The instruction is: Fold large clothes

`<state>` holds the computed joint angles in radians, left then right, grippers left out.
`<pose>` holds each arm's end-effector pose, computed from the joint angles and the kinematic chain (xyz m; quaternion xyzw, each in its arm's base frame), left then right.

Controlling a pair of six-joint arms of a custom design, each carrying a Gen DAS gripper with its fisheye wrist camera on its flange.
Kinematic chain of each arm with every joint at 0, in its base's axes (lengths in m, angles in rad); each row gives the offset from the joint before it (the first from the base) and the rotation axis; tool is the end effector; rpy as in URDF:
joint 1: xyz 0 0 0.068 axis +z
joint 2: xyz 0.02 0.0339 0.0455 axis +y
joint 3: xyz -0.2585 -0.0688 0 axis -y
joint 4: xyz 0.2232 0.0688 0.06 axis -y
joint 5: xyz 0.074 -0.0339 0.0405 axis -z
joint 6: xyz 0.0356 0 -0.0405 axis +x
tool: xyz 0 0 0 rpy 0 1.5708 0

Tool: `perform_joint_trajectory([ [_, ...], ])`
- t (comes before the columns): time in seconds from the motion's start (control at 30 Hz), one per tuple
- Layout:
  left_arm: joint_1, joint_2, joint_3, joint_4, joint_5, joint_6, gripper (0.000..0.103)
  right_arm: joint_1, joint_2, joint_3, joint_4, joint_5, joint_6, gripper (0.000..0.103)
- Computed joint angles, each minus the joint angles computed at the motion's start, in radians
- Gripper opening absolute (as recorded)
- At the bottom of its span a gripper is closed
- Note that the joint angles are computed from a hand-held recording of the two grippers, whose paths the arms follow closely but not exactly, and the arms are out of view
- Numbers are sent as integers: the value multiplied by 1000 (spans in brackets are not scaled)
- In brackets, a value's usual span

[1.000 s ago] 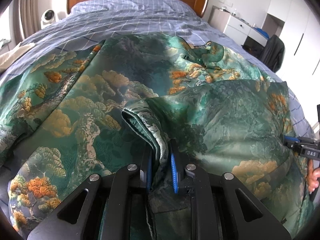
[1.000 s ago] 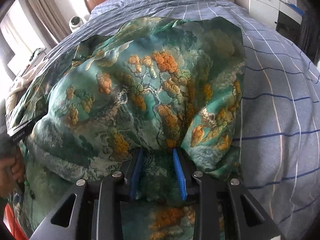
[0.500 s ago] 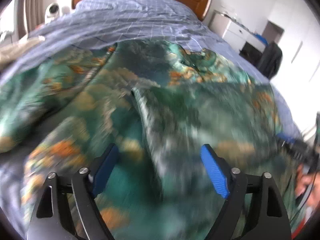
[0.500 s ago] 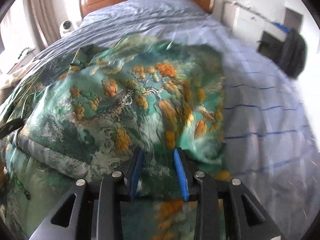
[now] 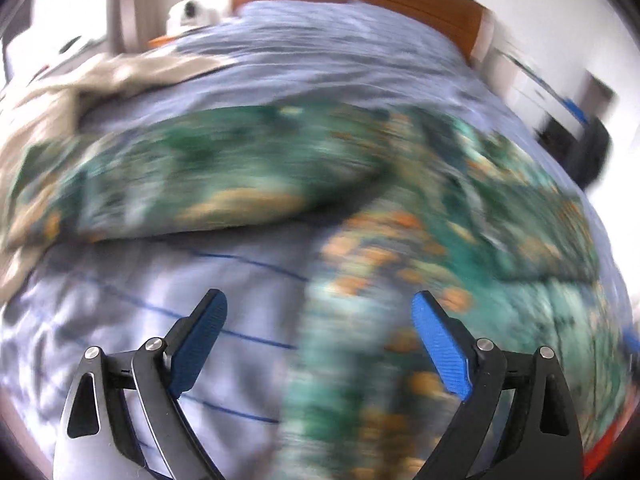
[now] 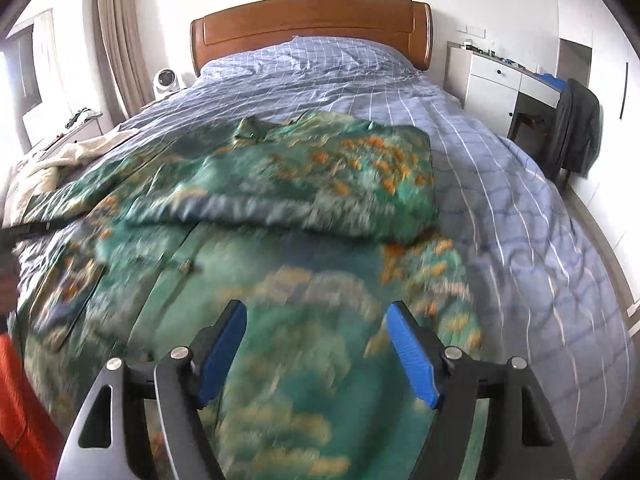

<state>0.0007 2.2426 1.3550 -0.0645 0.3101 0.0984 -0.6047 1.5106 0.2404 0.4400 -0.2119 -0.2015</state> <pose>0.4309 -0.0106 0.0927 0.0929 0.9377 -0.1320 0.3077 0.1698 -0.1083 0.0958 0.1481 0.9159 -0.0505 0.3697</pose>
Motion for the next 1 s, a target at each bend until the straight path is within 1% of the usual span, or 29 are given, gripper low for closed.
perform_joint_trajectory([
  [0.07, 76, 54, 78, -9, 58, -84, 94, 7, -35, -44, 5, 1, 0, 74],
  [0.1, 108, 83, 117, -8, 73, -137, 94, 18, -41, -52, 8, 6, 4, 74],
  [0.17, 175, 163, 230, -20, 92, -266, 94, 47, -62, -72, 12, 25, 20, 74],
  [0.23, 217, 238, 336, -45, 88, -373, 94, 79, -72, -76, 8, 37, 45, 74],
  [0.27, 245, 297, 420, -73, 85, -451, 94, 89, -74, -80, 9, 37, 55, 74],
  [0.33, 276, 372, 530, -118, 100, -528, 94, 120, -66, -74, 2, 35, 78, 74],
  [0.4, 288, 424, 604, -137, 96, -585, 90, 159, -48, -77, 17, 46, 100, 74],
  [0.43, 288, 426, 606, -123, 78, -608, 76, 171, -38, -80, 25, 49, 106, 74],
  [0.47, 286, 425, 604, -113, 68, -619, 53, 193, -21, -81, 35, 54, 118, 74],
  [0.5, 282, 421, 597, -103, 70, -626, 38, 210, -9, -85, 44, 57, 129, 74],
  [0.53, 277, 415, 589, -98, 65, -630, 20, 227, 2, -91, 55, 61, 139, 74],
  [0.57, 267, 390, 553, -69, 52, -623, 12, 243, 8, -98, 67, 67, 148, 74],
  [0.6, 253, 361, 514, -39, 31, -607, 10, 258, 14, -107, 81, 72, 157, 74],
  [0.67, 207, 275, 413, 38, -28, -529, 8, 277, 22, -123, 105, 79, 172, 74],
  [0.77, 124, 136, 284, 145, -125, -358, 7, 259, 24, -145, 135, 50, 185, 74],
  [0.8, 104, 108, 267, 166, -141, -313, 7, 248, 27, -149, 142, 38, 187, 74],
  [0.83, 54, 47, 206, 220, -174, -240, 7, 237, 29, -150, 145, 26, 191, 74],
  [0.9, -27, -46, 101, 302, -211, -122, 7, 205, 26, -153, 145, 3, 195, 74],
  [0.93, -55, -77, 68, 327, -217, -76, 7, 189, 18, -155, 143, -8, 196, 74],
  [1.0, -162, -127, 4, 388, -261, 36, 7, 161, -2, -159, 135, -28, 195, 74],
])
